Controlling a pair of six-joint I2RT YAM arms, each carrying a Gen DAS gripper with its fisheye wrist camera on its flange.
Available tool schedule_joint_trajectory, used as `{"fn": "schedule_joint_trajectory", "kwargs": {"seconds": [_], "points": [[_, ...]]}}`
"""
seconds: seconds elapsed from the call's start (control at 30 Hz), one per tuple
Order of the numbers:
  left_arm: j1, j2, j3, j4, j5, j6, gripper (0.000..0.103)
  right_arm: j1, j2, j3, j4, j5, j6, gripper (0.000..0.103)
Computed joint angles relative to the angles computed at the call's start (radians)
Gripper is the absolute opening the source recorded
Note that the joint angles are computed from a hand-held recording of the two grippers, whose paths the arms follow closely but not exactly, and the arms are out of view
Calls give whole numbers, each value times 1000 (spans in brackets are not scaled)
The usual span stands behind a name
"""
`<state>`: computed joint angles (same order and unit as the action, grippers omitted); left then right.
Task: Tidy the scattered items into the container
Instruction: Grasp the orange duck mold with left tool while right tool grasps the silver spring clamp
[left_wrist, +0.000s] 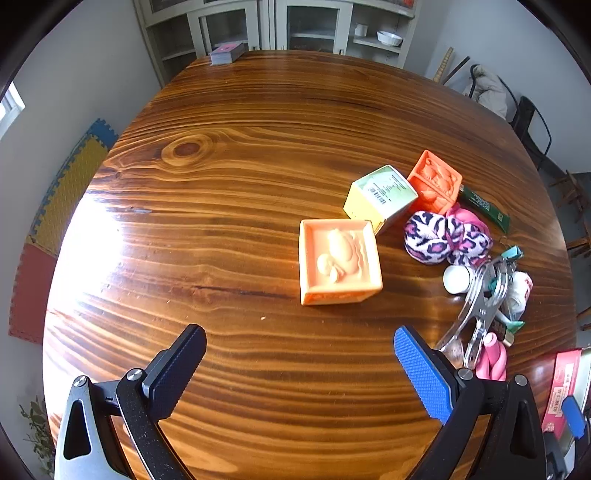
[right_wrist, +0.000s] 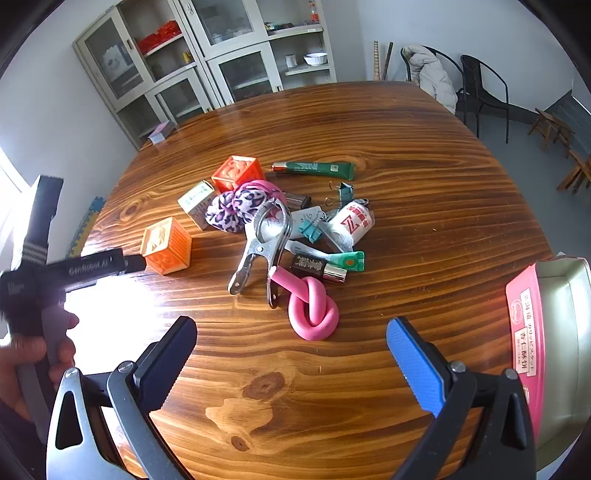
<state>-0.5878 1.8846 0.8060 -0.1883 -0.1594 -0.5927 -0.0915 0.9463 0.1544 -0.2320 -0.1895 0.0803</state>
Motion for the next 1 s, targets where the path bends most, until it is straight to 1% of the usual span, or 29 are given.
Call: {"fn": "schedule_joint_trajectory", "kwargs": {"seconds": [0.2,0.43,0.8,0.87,0.9,0.97,1.0], "points": [[24,96,89,4,20,25,103,0,72,1,53,24,10,103],[36,208,192,-7,27,30,103,-9,168,10,119,29,10,103],[68,290,244,27,50,59,102,30,295,43,203,54,23,103],[70,302,249,35,55,70,86,42,311,48,217,57,26,102],[78,312,256,36,68,76,84,50,315,50,221,61,29,102],[89,320,246,66,110,81,75,63,329,58,231,68,33,98],[89,322,244,74,119,84,72,68,341,64,235,70,35,95]]}}
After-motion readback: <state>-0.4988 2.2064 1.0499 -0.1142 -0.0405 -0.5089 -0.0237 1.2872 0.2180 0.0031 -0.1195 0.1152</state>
